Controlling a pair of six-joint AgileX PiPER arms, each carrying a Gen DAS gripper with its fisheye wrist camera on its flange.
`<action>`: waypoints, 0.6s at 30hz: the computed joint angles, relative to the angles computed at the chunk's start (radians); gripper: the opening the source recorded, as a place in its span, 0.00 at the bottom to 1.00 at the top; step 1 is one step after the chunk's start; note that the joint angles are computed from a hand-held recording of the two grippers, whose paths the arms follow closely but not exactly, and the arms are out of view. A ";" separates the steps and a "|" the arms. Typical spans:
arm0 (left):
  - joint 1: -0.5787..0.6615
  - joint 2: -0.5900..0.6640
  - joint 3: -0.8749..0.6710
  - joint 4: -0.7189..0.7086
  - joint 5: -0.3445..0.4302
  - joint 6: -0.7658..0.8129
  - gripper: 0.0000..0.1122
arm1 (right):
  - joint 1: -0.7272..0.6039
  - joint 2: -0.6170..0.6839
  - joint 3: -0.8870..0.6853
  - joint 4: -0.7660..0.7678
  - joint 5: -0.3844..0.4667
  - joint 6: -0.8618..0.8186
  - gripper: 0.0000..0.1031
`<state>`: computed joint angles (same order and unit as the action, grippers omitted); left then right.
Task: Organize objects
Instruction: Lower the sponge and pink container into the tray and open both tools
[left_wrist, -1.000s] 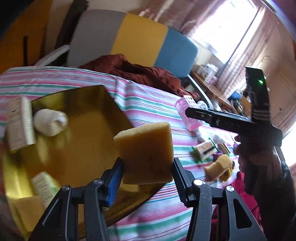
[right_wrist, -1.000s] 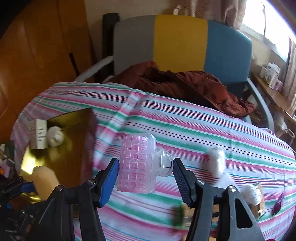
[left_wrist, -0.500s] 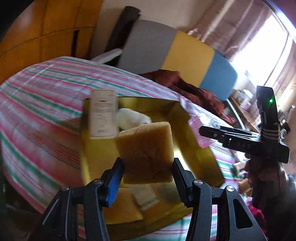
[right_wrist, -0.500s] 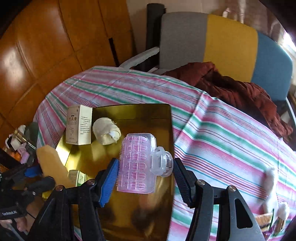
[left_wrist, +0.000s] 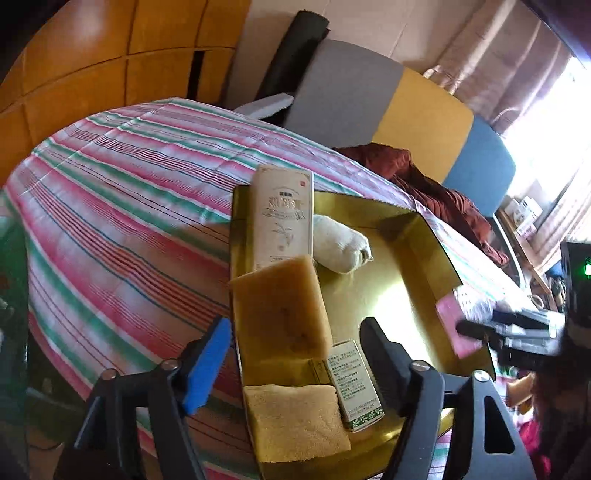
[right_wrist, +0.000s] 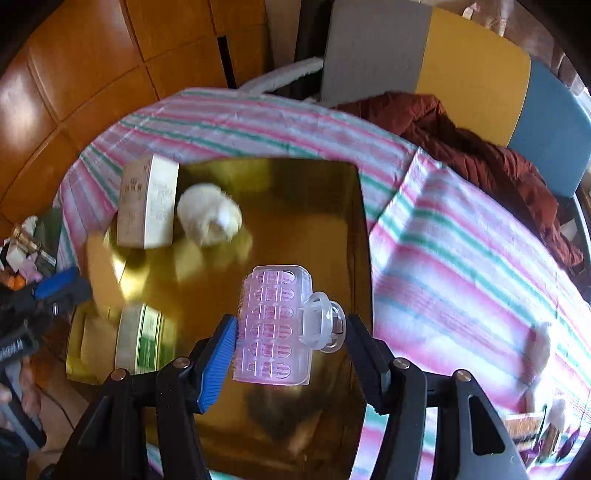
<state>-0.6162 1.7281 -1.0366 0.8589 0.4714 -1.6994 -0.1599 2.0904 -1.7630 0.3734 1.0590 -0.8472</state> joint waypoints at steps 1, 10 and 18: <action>-0.009 -0.005 0.001 0.018 0.015 -0.023 0.69 | -0.002 -0.015 0.030 -0.019 -0.016 0.011 0.59; -0.112 -0.050 -0.018 0.119 0.153 -0.106 0.78 | -0.115 -0.147 0.257 0.071 -0.092 -0.016 0.68; -0.206 -0.016 -0.091 0.096 0.202 -0.050 0.79 | -0.185 -0.238 0.378 0.189 -0.160 -0.089 0.69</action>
<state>-0.8227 1.7122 -1.1279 0.9549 0.6729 -1.7493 -0.3447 1.8525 -1.3849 0.5627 0.8988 -0.9360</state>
